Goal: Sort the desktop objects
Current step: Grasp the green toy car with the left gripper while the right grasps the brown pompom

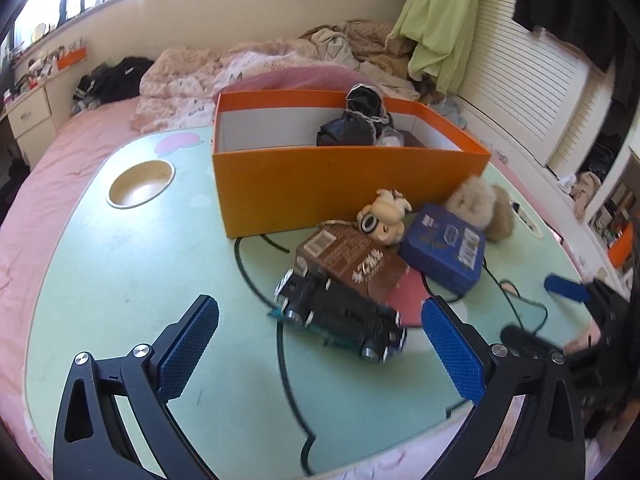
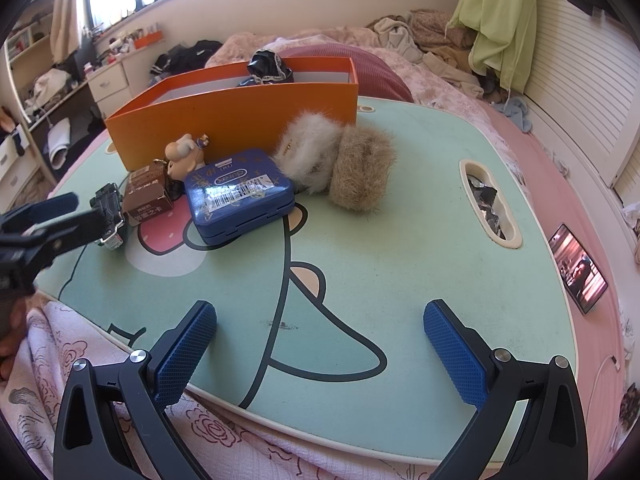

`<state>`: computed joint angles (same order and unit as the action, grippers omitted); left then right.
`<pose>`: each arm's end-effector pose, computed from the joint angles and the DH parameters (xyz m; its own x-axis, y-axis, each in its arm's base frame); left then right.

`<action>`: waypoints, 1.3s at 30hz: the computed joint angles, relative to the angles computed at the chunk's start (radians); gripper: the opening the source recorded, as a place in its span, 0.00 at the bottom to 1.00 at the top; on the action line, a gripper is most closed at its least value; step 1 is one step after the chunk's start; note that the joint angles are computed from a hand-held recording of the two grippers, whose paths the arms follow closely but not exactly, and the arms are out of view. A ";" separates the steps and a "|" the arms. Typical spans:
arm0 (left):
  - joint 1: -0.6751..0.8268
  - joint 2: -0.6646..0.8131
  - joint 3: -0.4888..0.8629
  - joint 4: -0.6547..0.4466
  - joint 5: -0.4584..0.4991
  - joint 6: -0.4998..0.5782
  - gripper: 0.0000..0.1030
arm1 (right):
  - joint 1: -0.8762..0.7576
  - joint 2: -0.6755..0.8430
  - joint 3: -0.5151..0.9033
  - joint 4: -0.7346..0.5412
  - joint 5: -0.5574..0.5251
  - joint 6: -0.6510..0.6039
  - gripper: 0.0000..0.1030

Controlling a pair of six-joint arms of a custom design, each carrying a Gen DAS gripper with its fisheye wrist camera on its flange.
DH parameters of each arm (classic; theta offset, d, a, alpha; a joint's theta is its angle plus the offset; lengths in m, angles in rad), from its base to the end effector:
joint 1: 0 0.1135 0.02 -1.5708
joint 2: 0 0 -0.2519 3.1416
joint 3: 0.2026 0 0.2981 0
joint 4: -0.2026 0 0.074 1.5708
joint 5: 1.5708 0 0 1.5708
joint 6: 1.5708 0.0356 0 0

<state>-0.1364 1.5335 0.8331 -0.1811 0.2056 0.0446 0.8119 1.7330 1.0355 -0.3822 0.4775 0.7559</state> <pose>0.3376 -0.0537 0.1389 -0.7521 0.1473 -0.6424 0.2956 0.9466 -0.1290 0.2684 0.2593 0.1274 -0.7813 0.0615 -0.6211 0.0558 0.9980 0.0286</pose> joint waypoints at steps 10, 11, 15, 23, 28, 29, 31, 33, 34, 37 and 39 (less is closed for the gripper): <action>0.055 0.008 -0.028 0.016 0.129 0.023 0.69 | -0.045 -0.121 -0.112 0.126 -0.025 0.067 0.94; 0.055 -0.007 -0.045 0.024 0.125 0.032 0.69 | -0.063 -0.148 -0.128 0.134 -0.018 0.088 0.93; 0.045 -0.054 -0.089 0.044 0.099 0.058 0.68 | -0.124 -0.160 -0.074 0.087 0.004 0.075 0.92; 0.038 -0.048 -0.082 0.050 0.100 0.075 0.53 | -0.244 -0.023 0.073 0.080 -0.159 0.070 0.66; 0.024 -0.005 -0.052 0.036 0.083 0.084 0.48 | -0.266 0.008 0.055 0.110 -0.231 0.057 0.28; 0.024 -0.009 -0.055 0.031 0.102 0.093 0.42 | -0.260 0.001 0.046 0.110 -0.228 0.049 0.21; 0.028 -0.012 -0.060 0.027 0.141 0.105 0.30 | -0.252 -0.029 0.005 0.137 -0.231 0.050 0.20; 0.028 -0.023 -0.072 0.040 0.130 0.098 0.29 | -0.244 -0.065 -0.043 0.165 -0.219 0.059 0.18; 0.031 -0.026 -0.075 0.042 0.132 0.096 0.29 | -0.240 -0.086 -0.067 0.180 -0.215 0.062 0.12; 0.052 -0.066 -0.105 0.059 0.170 0.089 0.26 | -0.227 -0.167 -0.150 0.236 -0.208 0.047 0.10; 0.065 -0.100 -0.126 0.062 0.194 0.090 0.26 | -0.217 -0.198 -0.174 0.257 -0.201 0.034 0.09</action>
<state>-0.0713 1.4332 0.7069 -0.1189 0.3993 0.1350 0.5954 1.5348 0.8617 -0.1252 0.2763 0.7902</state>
